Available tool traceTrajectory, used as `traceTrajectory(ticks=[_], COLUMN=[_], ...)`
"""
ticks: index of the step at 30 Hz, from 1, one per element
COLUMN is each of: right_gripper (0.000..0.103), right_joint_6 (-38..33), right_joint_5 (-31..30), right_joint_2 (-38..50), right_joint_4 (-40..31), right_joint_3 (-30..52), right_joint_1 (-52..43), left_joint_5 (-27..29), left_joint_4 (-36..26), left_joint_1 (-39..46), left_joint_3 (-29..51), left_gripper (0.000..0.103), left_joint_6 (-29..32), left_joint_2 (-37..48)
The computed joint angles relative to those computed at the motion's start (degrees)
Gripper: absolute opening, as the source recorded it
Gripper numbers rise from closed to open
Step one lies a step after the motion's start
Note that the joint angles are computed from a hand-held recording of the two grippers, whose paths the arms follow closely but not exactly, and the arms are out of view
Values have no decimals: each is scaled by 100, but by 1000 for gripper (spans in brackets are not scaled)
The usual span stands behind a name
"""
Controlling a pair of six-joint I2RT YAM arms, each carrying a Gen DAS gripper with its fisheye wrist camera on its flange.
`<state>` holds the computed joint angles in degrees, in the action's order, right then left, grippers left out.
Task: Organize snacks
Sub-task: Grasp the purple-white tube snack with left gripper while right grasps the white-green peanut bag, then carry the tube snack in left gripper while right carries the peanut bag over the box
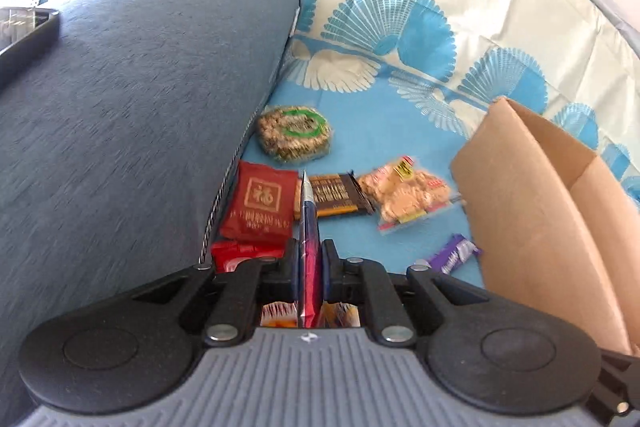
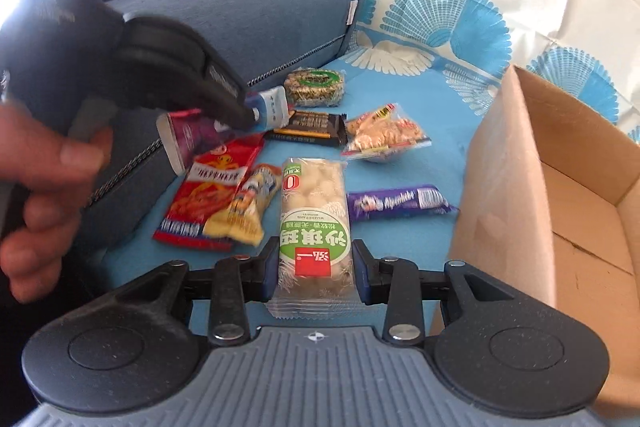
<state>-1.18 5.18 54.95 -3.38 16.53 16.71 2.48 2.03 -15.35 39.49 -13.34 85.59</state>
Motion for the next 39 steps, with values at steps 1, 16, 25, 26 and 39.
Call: traceTrajectory(ticks=[1, 16, 25, 26, 39], right_gripper=[39, 44, 53, 53, 38], right_joint_6=[95, 281, 351, 338, 180], right_joint_5=[75, -607, -906, -919, -784], right_joint_2=[-214, -2299, -1321, -1236, -1140], right_joint_4=[-196, -1205, -237, -163, -78], right_joint_3=[-60, -1069, -1103, -1099, -1161], right_joint_1=[63, -499, -709, -721, -759], left_joint_5=[86, 575, 460, 449, 262], left_joint_4=[-175, -2251, -2558, -2567, -2274], left_joint_1=[16, 93, 60, 55, -118], left_joint_3=[-24, 478, 865, 881, 710], left_gripper=[11, 12, 12, 12, 10], left_joint_6=[18, 14, 12, 12, 23], left_joint_2=[-145, -117, 396, 418, 267])
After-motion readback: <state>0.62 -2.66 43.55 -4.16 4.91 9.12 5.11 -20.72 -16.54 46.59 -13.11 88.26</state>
